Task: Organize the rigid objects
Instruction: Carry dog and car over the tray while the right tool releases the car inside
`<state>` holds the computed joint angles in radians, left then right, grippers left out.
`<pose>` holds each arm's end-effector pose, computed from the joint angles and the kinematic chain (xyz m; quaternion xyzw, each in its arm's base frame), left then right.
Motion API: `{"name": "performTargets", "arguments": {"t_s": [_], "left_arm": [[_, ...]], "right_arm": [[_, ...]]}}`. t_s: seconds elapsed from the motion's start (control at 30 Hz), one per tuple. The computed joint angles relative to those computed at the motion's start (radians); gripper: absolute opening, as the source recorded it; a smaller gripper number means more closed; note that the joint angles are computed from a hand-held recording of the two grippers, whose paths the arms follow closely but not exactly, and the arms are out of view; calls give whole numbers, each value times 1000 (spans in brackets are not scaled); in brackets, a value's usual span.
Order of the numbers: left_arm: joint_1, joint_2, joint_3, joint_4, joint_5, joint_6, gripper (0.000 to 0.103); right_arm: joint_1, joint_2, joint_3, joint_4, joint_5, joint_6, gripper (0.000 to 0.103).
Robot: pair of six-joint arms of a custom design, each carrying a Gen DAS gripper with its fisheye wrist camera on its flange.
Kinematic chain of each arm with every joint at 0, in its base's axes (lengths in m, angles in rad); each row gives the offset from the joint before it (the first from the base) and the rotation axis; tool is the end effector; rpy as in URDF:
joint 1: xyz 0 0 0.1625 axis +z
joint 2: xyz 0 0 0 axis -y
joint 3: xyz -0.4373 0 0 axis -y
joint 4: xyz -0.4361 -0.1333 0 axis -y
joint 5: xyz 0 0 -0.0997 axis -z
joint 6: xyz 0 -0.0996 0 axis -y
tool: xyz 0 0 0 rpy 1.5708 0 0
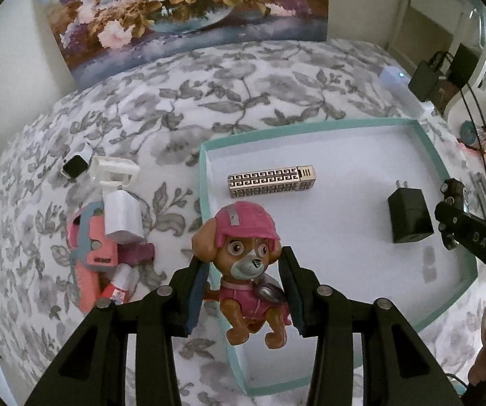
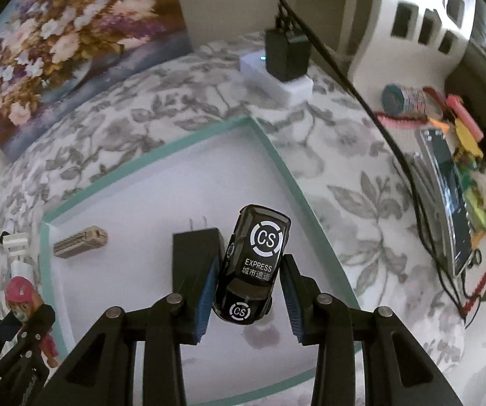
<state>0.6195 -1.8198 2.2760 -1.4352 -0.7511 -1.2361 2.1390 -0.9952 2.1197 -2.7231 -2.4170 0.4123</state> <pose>-0.1478 -0.3586 0.2822 -0.0095 0.8849 -0.2158 0.4126 0.3335 -0.4132 0.0727 0.0653 -0.9094 0.2045 0.3562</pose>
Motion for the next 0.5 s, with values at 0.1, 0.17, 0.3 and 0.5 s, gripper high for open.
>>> {"name": "performTargets", "arguments": {"t_s": [0.1,0.17,0.3,0.5], "left_arm": [[15,8,5,-37,1,29,44],[24,13,8,-53,4,41,44],[44,16,19,-85,-2,70,44],[55,17,17,-95,-16,77,44]], "right_arm": [[-8,5,0,10,6,-5,40],[-9,8,0,7,5,-13,40],[-11,6,0,7,5,-18,40],[-9,6,-3,17,5,-23,41]]}}
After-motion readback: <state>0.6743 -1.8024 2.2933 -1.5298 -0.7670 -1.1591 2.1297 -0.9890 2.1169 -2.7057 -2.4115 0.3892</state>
